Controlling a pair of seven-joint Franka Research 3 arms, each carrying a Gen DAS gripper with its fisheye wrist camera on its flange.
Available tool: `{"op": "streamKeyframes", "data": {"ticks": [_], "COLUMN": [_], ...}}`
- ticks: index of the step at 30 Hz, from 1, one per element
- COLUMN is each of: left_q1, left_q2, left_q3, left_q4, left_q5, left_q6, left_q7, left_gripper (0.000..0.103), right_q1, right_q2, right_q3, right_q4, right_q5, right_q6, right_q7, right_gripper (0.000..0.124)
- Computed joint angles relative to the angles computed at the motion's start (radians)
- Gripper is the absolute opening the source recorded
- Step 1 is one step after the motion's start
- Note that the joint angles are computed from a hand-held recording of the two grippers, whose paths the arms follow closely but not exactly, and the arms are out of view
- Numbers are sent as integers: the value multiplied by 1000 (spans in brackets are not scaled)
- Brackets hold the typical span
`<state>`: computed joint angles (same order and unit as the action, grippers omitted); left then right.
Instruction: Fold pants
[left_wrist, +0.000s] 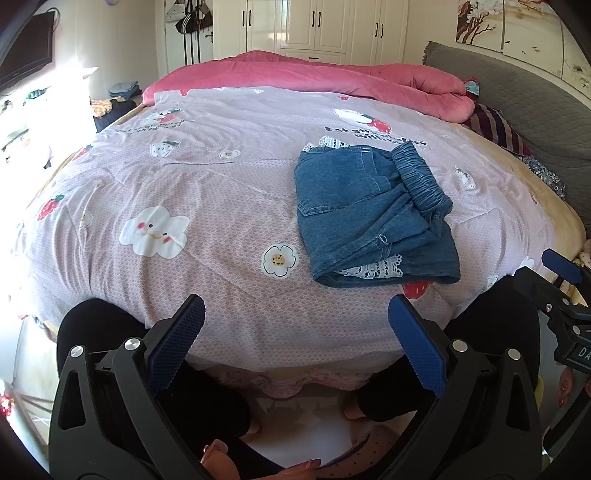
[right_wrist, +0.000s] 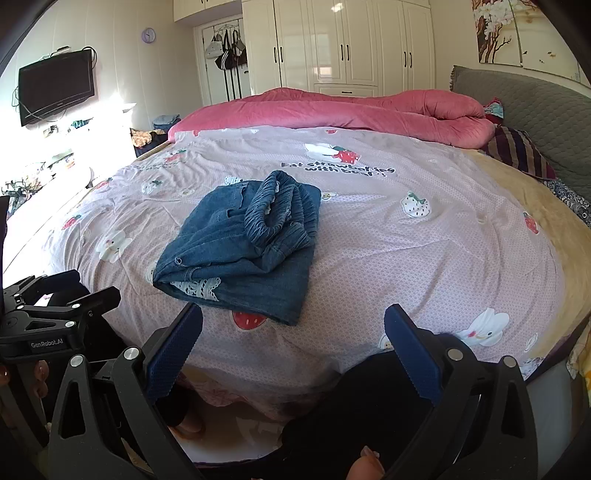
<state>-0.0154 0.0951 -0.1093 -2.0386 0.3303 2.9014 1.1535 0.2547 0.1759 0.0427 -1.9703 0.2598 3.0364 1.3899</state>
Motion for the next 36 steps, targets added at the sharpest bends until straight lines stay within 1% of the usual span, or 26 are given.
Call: {"op": "streamKeyframes", "data": {"ticks": [5, 11, 16, 19, 20, 21, 25, 28, 30, 31, 32, 34, 35, 36], "left_q1": [5, 1, -7, -3, -4, -7, -22, -20, -15, 8, 25, 57, 65, 70], "left_q2": [1, 0, 4, 7, 8, 8, 14, 20, 17, 18, 22, 45, 67, 109], "left_q3": [-8, -3, 4, -3, -2, 2, 21, 21, 29, 11, -6, -30, -28, -16], "left_q4": [2, 2, 15, 17, 19, 20, 32, 42, 32, 24, 29, 67, 103, 174], "left_q5": [-36, -20, 26, 8, 12, 27, 138, 167, 178, 112, 41, -89, -113, -130], "left_q6": [-4, -5, -26, -26, -27, -31, -39, -49, -6, 30, 34, 17, -10, -76], "left_q7": [36, 24, -16, 4, 2, -8, -82, -85, -101, -41, 21, 130, 149, 164], "left_gripper": [93, 93, 93, 93, 93, 93, 93, 93, 93, 93, 93, 94, 94, 94], "right_q1": [3, 15, 16, 23, 36, 43, 43, 48, 51, 45, 41, 18, 12, 16], "right_q2": [1, 1, 4, 7, 9, 12, 25, 39, 52, 60, 72, 101, 119, 144], "right_q3": [-4, -20, -21, -33, -49, -59, -66, -78, -89, -87, -90, -83, -91, -114], "right_q4": [0, -2, -1, 2, 4, 7, 18, 31, 44, 53, 67, 104, 130, 169], "right_q5": [-6, -37, -52, -75, -101, -121, -149, -180, -202, -201, -202, -180, -177, -184], "right_q6": [1, 5, 1, -3, -6, -8, -24, -36, -44, -47, -50, -60, -66, -79], "right_q7": [6, 37, 49, 71, 95, 115, 147, 176, 197, 197, 202, 196, 203, 222], "right_gripper": [99, 98, 98, 98, 98, 98, 98, 99, 98, 98, 98, 98, 98, 98]}}
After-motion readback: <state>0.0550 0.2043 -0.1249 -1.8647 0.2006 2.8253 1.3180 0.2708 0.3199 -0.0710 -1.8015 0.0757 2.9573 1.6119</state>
